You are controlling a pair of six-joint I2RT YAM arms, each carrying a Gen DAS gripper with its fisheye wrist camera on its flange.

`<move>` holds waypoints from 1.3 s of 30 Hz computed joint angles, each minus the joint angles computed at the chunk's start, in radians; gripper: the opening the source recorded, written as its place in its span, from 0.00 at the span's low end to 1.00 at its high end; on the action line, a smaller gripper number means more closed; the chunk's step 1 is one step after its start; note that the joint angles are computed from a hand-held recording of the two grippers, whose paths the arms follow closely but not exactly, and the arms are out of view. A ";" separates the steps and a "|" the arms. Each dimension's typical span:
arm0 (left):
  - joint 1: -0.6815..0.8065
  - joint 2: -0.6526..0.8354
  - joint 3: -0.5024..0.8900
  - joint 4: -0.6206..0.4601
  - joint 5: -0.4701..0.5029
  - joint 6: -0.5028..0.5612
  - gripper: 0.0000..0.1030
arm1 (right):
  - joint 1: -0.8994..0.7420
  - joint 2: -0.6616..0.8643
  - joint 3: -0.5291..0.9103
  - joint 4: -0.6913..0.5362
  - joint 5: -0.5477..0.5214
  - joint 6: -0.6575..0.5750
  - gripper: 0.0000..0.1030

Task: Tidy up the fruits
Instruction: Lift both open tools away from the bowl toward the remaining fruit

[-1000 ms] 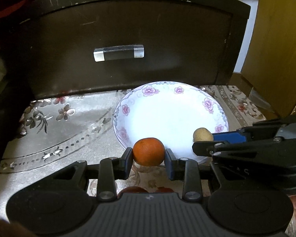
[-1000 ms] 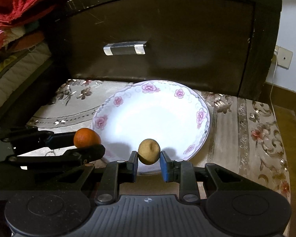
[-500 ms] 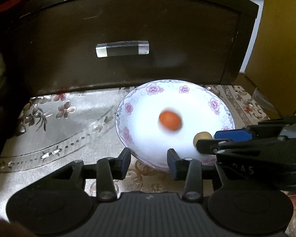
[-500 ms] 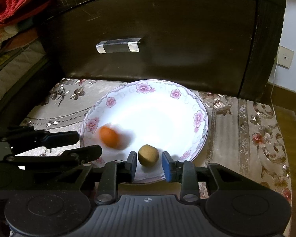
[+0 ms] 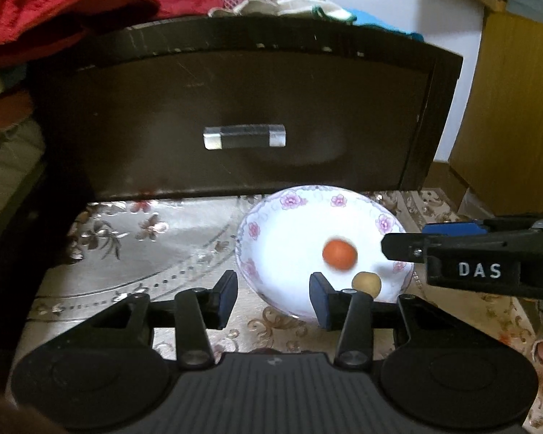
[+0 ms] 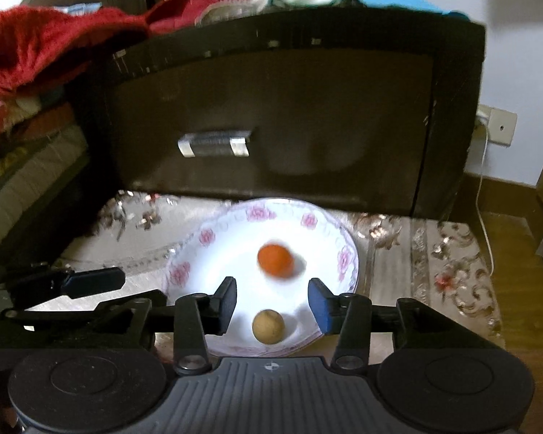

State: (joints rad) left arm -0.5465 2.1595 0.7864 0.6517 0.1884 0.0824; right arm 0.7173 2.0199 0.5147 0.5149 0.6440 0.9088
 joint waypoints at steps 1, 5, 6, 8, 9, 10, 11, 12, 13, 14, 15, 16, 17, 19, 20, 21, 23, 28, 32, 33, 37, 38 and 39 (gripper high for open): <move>0.005 -0.016 -0.019 0.008 0.003 0.000 0.48 | 0.015 -0.017 -0.005 -0.016 0.014 0.017 0.41; 0.021 -0.068 -0.083 0.024 0.008 0.004 0.48 | 0.070 -0.064 -0.014 -0.084 0.056 0.079 0.42; 0.026 -0.077 -0.095 0.025 0.010 0.008 0.48 | 0.080 -0.068 -0.012 -0.100 0.062 0.090 0.42; 0.035 -0.089 -0.114 0.026 0.014 0.020 0.48 | 0.097 -0.073 -0.008 -0.134 0.070 0.116 0.42; 0.040 -0.096 -0.125 0.026 0.017 0.026 0.48 | 0.108 -0.076 -0.006 -0.153 0.072 0.134 0.42; 0.044 -0.103 -0.134 0.025 0.019 0.032 0.48 | 0.117 -0.079 -0.004 -0.169 0.070 0.149 0.42; 0.050 -0.109 -0.145 0.025 0.023 0.037 0.48 | 0.129 -0.079 0.001 -0.186 0.068 0.163 0.42; 0.057 -0.116 -0.155 0.024 0.027 0.042 0.48 | 0.141 -0.078 0.007 -0.202 0.069 0.175 0.42; 0.062 -0.123 -0.166 0.024 0.028 0.046 0.48 | 0.156 -0.078 0.013 -0.217 0.070 0.185 0.42; 0.071 -0.129 -0.177 0.023 0.031 0.052 0.48 | 0.168 -0.073 0.022 -0.231 0.067 0.192 0.43; 0.079 -0.135 -0.188 0.023 0.034 0.058 0.48 | 0.180 -0.067 0.034 -0.246 0.061 0.196 0.43; 0.089 -0.142 -0.199 0.021 0.037 0.065 0.48 | 0.189 -0.059 0.044 -0.256 0.054 0.197 0.43; 0.096 -0.147 -0.208 0.017 0.039 0.070 0.48 | 0.199 -0.052 0.055 -0.267 0.047 0.199 0.43; 0.116 -0.153 -0.228 0.008 0.047 0.087 0.48 | 0.217 -0.033 0.076 -0.280 0.028 0.198 0.43; 0.125 -0.152 -0.235 0.005 0.049 0.095 0.49 | 0.225 -0.025 0.085 -0.284 0.020 0.196 0.43; 0.132 -0.149 -0.241 0.004 0.050 0.103 0.49 | 0.232 -0.015 0.094 -0.287 0.010 0.191 0.43; 0.145 -0.134 -0.250 0.003 0.053 0.122 0.49 | 0.240 0.005 0.113 -0.288 -0.006 0.174 0.43; 0.174 -0.079 -0.245 -0.004 0.061 0.169 0.49 | 0.236 0.042 0.138 -0.273 -0.036 0.126 0.44; 0.188 -0.069 -0.241 -0.007 0.080 0.193 0.49 | 0.218 0.054 0.136 -0.248 -0.068 0.085 0.44; 0.189 -0.069 -0.239 -0.009 0.086 0.194 0.49 | 0.220 0.042 0.126 -0.247 -0.055 0.073 0.44; 0.187 -0.050 -0.214 -0.036 0.109 0.198 0.49 | 0.192 -0.046 0.030 -0.205 0.008 0.074 0.48; 0.184 -0.047 -0.211 -0.040 0.111 0.202 0.49 | 0.183 -0.051 0.016 -0.196 0.007 0.086 0.48; 0.181 -0.044 -0.209 -0.041 0.112 0.205 0.49 | 0.172 -0.046 0.012 -0.195 -0.002 0.092 0.48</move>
State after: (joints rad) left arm -0.3653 2.1158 0.5773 0.6103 0.3003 0.2871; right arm 0.8897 1.9739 0.5270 0.3201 0.6419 1.0010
